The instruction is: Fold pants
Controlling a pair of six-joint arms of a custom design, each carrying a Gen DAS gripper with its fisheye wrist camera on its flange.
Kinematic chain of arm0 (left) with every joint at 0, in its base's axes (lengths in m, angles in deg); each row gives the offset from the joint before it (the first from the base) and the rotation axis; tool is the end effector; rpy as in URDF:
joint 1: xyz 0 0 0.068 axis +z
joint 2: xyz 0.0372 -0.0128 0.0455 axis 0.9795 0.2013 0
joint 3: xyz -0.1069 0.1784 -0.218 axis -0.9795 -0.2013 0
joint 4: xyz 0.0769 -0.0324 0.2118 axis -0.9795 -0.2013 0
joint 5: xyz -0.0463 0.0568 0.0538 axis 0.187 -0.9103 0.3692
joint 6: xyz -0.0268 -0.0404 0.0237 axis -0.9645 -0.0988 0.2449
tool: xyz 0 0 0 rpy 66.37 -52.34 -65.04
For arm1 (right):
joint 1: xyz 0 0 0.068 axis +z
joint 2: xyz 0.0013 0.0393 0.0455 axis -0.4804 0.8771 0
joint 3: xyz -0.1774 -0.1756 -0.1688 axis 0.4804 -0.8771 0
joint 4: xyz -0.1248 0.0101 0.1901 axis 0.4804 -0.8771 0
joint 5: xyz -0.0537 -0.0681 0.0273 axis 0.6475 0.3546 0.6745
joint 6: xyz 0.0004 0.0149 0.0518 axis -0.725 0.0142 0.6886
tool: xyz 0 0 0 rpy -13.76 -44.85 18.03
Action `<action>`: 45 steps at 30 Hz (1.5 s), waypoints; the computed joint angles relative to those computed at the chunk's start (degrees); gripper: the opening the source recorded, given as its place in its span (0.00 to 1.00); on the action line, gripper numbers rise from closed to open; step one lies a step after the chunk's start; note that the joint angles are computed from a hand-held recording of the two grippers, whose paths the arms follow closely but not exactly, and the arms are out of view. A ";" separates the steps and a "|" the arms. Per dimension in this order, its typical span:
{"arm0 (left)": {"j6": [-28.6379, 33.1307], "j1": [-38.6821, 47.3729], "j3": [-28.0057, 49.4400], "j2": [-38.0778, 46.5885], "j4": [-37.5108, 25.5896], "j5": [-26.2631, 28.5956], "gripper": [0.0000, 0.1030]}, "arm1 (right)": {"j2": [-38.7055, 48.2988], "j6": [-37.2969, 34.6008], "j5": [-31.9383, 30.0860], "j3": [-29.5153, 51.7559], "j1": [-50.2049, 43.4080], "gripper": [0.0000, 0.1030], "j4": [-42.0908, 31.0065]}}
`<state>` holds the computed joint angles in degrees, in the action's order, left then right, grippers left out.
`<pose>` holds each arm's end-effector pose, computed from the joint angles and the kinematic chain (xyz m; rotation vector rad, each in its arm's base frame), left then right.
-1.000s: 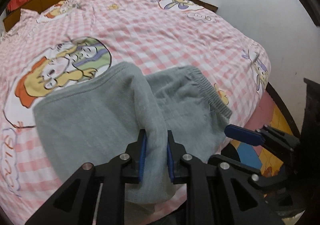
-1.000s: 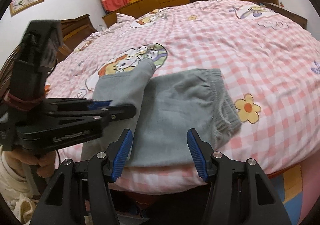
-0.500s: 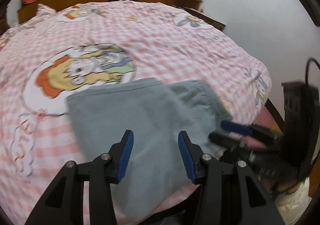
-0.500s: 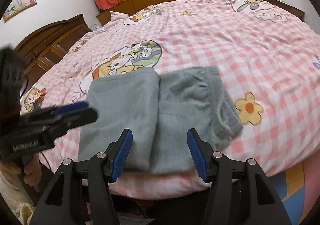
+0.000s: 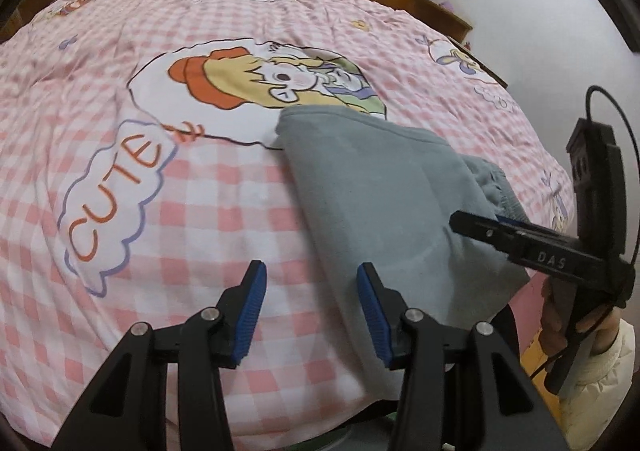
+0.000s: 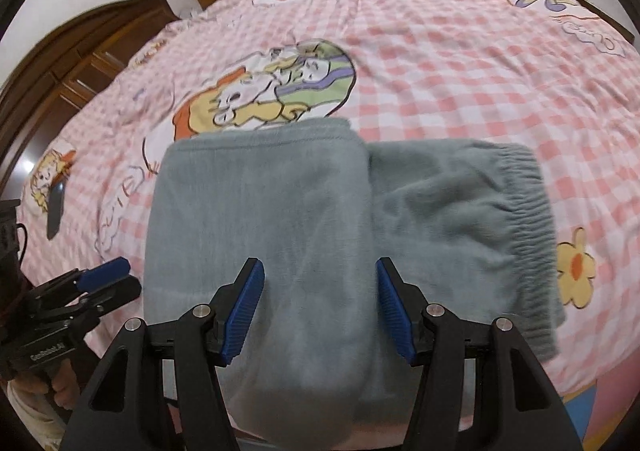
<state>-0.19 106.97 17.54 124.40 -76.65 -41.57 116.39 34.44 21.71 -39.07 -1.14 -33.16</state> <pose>0.1607 0.0653 0.1933 0.2006 2.5418 -0.4483 0.1868 0.0971 0.1829 -0.0238 2.5900 0.3452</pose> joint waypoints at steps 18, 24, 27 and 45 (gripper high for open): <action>2.65 4.57 -0.09 3.11 0.63 2.20 0.48 | -1.17 1.17 5.67 1.41 5.78 0.09 0.94; 0.16 0.75 0.44 -0.43 -0.26 1.98 0.48 | -14.85 -0.20 8.15 0.03 2.80 0.09 -4.41; -2.92 -3.36 0.29 -1.91 0.81 0.78 0.48 | -18.64 -2.98 5.42 -1.24 -2.86 0.09 -6.01; -19.91 -24.42 -2.55 3.15 15.26 -6.06 0.50 | -9.02 -13.90 -13.95 -11.32 -29.25 0.18 8.61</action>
<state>-20.10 82.56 14.99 127.55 -61.38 -47.63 107.37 20.54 7.76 -50.38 -30.39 -24.55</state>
